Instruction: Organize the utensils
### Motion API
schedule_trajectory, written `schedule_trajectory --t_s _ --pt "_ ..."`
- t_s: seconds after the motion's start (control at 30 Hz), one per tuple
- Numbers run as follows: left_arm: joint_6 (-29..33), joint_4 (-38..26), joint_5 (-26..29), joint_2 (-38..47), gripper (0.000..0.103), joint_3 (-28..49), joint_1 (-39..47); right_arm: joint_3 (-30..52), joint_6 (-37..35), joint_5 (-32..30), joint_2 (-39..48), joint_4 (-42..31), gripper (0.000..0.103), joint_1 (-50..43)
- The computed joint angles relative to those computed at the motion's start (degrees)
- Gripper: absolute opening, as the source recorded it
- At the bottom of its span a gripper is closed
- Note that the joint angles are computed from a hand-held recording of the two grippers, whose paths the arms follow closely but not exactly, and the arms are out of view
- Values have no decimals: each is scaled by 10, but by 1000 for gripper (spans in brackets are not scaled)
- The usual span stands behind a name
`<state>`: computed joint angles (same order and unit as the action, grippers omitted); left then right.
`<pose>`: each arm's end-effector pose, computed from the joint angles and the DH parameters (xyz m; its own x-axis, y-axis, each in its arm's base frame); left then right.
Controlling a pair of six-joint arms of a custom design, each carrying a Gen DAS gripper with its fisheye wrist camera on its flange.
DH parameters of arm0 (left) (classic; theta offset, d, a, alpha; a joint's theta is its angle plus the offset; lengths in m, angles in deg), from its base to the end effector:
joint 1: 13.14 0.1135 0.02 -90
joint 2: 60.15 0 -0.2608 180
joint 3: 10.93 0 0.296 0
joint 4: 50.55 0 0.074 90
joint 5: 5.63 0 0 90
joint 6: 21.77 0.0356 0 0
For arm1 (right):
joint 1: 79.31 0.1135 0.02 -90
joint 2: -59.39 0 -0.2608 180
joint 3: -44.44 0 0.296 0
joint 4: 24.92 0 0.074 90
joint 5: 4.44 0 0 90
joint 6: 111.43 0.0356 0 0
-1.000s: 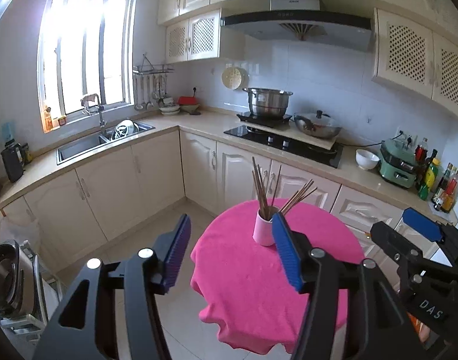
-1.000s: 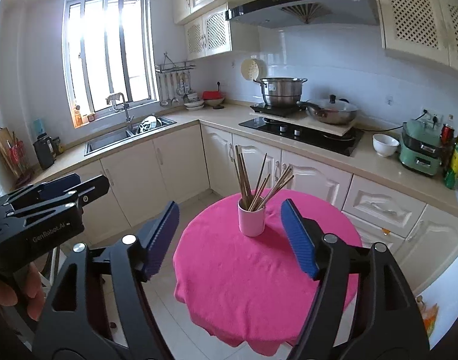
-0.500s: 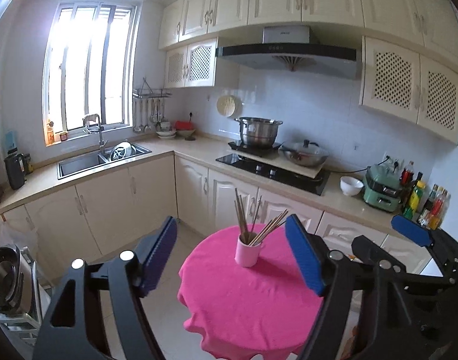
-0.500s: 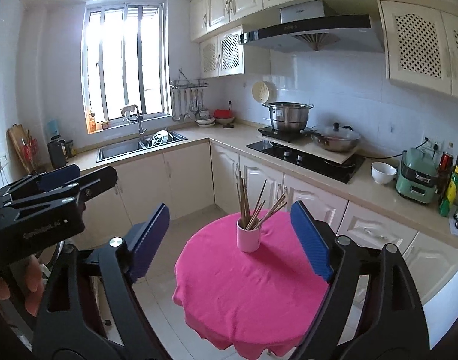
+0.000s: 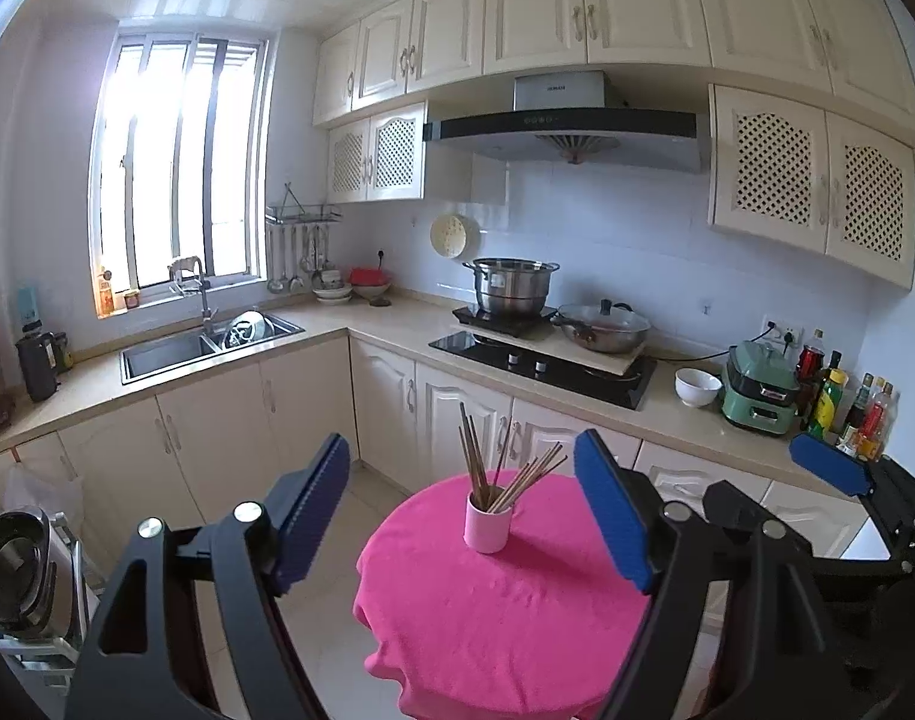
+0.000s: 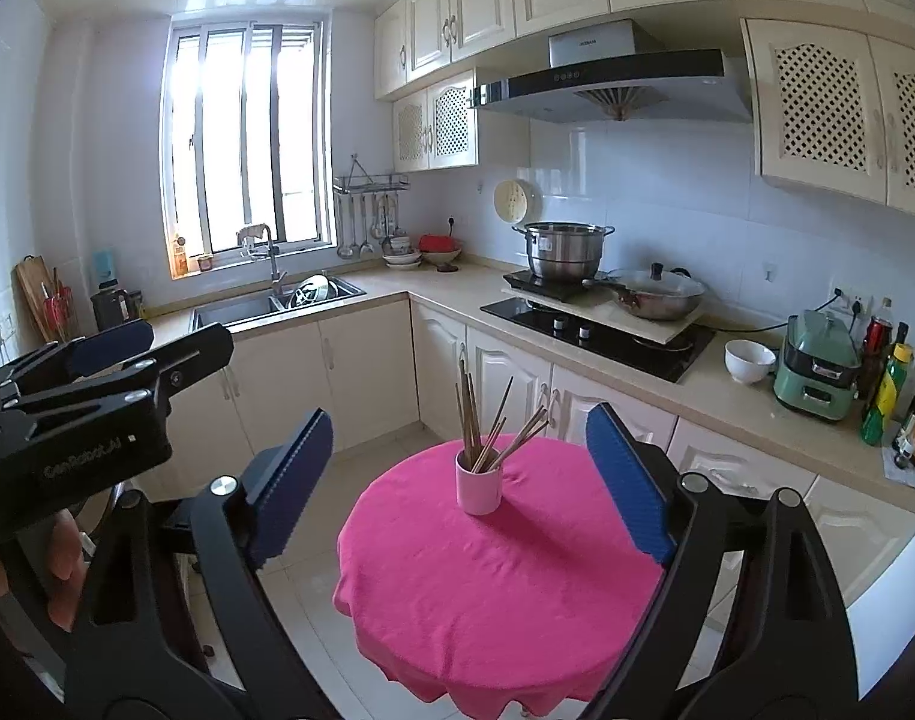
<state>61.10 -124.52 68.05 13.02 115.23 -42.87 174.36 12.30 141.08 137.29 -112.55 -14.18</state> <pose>0.1992 -0.1022 0.5608 -0.3393 0.0566 -0.9390 0.2076 0.9781 -0.0161 0.1208 0.1909 0.5470 -0.3324 0.0305 -0.9427 -0.0568 0.9970 0.0523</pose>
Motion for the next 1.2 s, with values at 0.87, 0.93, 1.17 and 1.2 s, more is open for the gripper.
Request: schedule_trajectory --t_s 0.87,0.93,1.17,1.2 --pt "13 20 -7 -8 78 -8 -24 11 22 17 0 -25 87 8" --pt "13 23 -6 -11 78 -13 -24 14 24 13 2 -27 87 6" --pt "16 25 4 -18 78 -19 -17 10 20 15 0 -21 87 8" --pt "16 24 4 -17 78 -18 -17 8 20 15 -1 -19 87 7"
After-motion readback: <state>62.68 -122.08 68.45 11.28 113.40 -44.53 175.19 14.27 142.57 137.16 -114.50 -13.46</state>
